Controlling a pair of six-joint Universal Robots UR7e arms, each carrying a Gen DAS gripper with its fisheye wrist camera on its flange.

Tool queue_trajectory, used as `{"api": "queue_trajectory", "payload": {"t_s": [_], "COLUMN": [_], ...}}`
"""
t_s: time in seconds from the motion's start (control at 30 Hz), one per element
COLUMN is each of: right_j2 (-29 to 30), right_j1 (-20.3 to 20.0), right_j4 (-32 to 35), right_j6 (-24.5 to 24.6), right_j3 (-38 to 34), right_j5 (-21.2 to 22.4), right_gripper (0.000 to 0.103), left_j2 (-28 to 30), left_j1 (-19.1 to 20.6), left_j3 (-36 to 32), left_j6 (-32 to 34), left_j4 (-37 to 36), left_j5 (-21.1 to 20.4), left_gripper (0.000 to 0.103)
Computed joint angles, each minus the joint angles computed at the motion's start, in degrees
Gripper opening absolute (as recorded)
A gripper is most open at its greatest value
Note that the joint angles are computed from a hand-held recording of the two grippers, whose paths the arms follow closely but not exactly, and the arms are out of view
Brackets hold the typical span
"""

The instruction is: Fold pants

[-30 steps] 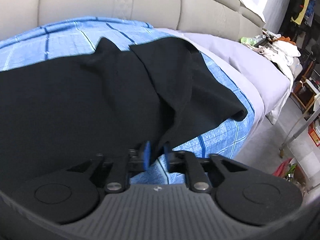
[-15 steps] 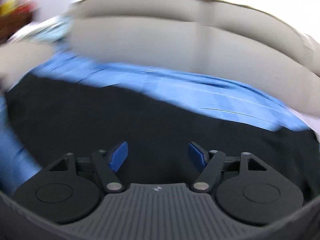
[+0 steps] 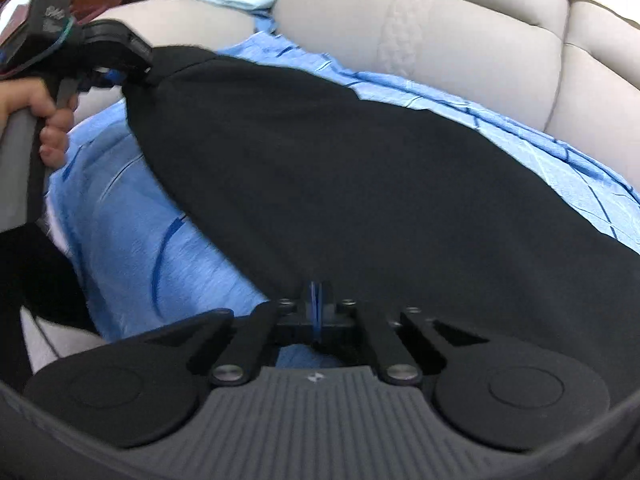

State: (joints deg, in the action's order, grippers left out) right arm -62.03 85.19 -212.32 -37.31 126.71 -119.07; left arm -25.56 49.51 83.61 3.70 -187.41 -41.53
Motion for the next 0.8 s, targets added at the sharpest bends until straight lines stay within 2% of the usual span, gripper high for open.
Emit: {"api": "queue_trajectory", "payload": {"t_s": [0.1, 0.2, 0.23, 0.33, 0.4, 0.43, 0.53, 0.6, 0.63, 0.67, 0.73, 0.8], "right_j2": [-2.35, -3.83, -4.84, -7.13, -6.93, -6.41, -4.54, -3.36, -2.4, -1.53, 0.54, 2.33], "right_j1": [-0.42, -0.31, -0.34, -0.88, -1.5, -2.05, -3.75, -5.05, -5.59, -5.9, -6.11, -6.3], "right_j4": [6.58, 10.21, 10.47, 10.79, 9.89, 9.65, 13.02, 17.8, 20.47, 22.75, 26.84, 28.91], "right_j6": [2.01, 1.45, 1.65, 3.69, 4.87, 5.27, 9.05, 13.16, 14.82, 16.16, 17.85, 18.38], "right_j3": [1.22, 0.47, 0.31, -2.45, -5.77, -8.25, -16.28, -21.7, -24.61, -27.12, -31.75, -34.18], "right_j5": [0.98, 1.82, 2.83, 5.84, 6.43, 6.44, 6.28, 6.92, 6.73, 6.09, 3.28, 1.76], "right_gripper": [0.003, 0.007, 0.015, 0.045, 0.05, 0.052, 0.059, 0.059, 0.059, 0.059, 0.059, 0.059], "left_j2": [-0.74, -1.44, -1.67, -1.38, -1.2, -1.04, -1.06, -0.74, -0.15, 0.61, 2.36, 4.04], "left_j1": [1.3, 1.45, 1.3, 0.59, 0.32, 0.34, 0.89, 2.02, 2.5, 2.94, 3.88, 4.63], "left_j3": [-1.01, 0.02, 0.11, -0.78, -2.22, -3.27, -6.43, -8.98, -10.4, -11.91, -15.13, -17.04], "left_j6": [-5.82, -6.37, -6.3, -2.8, 0.13, 2.0, 3.43, 2.62, 2.27, 1.7, 0.48, 0.68], "left_j4": [10.5, 9.33, 8.76, 2.2, -0.39, -1.02, 4.72, 10.69, 13.25, 16.1, 22.61, 25.29], "left_j5": [0.6, 0.83, 1.34, 2.2, 0.72, -1.3, -8.93, -16.02, -18.48, -20.23, -23.0, -24.21], "left_gripper": [0.024, 0.042, 0.052, 0.057, 0.059, 0.059, 0.057, 0.052, 0.045, 0.032, 0.019, 0.019]}}
